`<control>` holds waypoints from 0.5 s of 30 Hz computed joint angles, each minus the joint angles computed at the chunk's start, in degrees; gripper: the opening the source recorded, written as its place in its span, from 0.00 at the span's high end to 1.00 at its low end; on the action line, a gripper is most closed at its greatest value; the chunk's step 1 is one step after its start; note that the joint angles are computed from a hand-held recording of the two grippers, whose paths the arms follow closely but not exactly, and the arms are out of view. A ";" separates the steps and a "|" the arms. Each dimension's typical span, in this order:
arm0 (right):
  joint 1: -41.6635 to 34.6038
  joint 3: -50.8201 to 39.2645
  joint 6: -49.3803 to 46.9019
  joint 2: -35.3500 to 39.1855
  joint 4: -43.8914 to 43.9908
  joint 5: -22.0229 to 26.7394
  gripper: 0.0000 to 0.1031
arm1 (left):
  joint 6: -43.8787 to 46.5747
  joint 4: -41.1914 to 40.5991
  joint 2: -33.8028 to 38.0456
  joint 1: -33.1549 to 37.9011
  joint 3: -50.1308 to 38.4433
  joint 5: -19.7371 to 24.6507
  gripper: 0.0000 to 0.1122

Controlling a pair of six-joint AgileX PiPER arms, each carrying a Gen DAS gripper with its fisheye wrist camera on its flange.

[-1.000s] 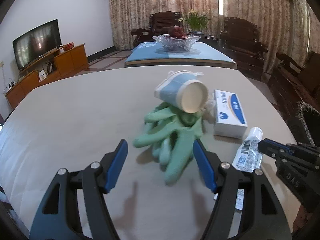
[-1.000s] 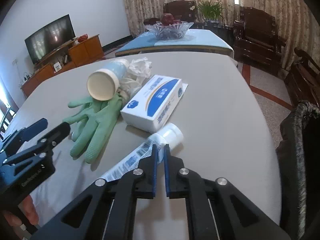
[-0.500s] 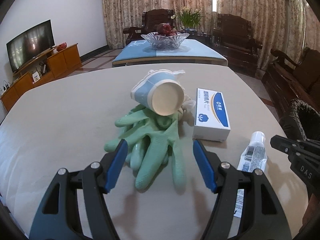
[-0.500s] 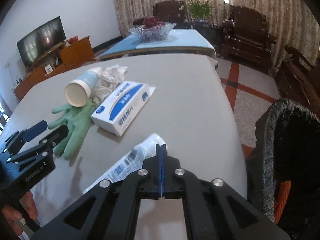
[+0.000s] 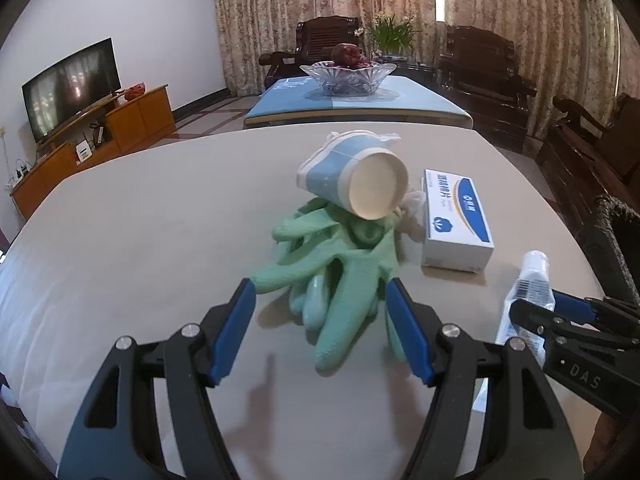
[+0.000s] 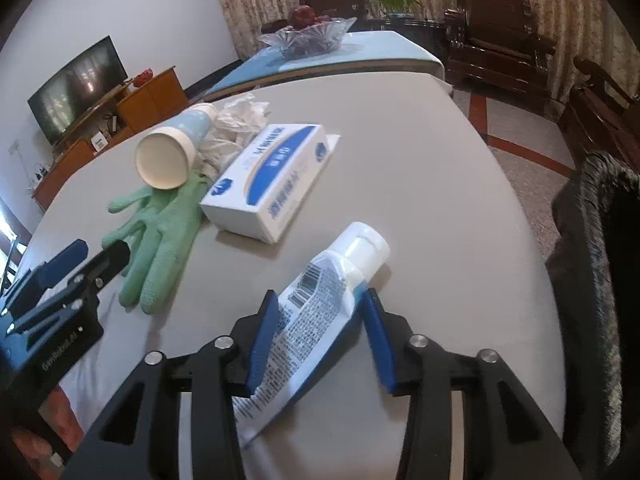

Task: Collect trash
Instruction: 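Grasp the white tube with the right gripper while the left gripper grasps the blue paper cup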

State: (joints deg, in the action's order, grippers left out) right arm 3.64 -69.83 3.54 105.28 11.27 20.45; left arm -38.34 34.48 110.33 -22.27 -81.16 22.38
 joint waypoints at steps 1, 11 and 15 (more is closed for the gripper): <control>0.09 -0.35 -2.53 0.42 2.57 -0.33 0.69 | 0.05 -0.08 -0.20 0.20 0.34 -0.15 0.41; 0.26 0.80 -8.49 -2.65 7.44 -1.66 0.88 | 2.71 -2.51 -0.07 1.01 0.49 -0.55 0.41; -0.38 -0.54 -1.18 -3.02 -1.97 1.07 0.97 | 3.54 -3.63 1.51 0.37 -1.29 0.17 0.41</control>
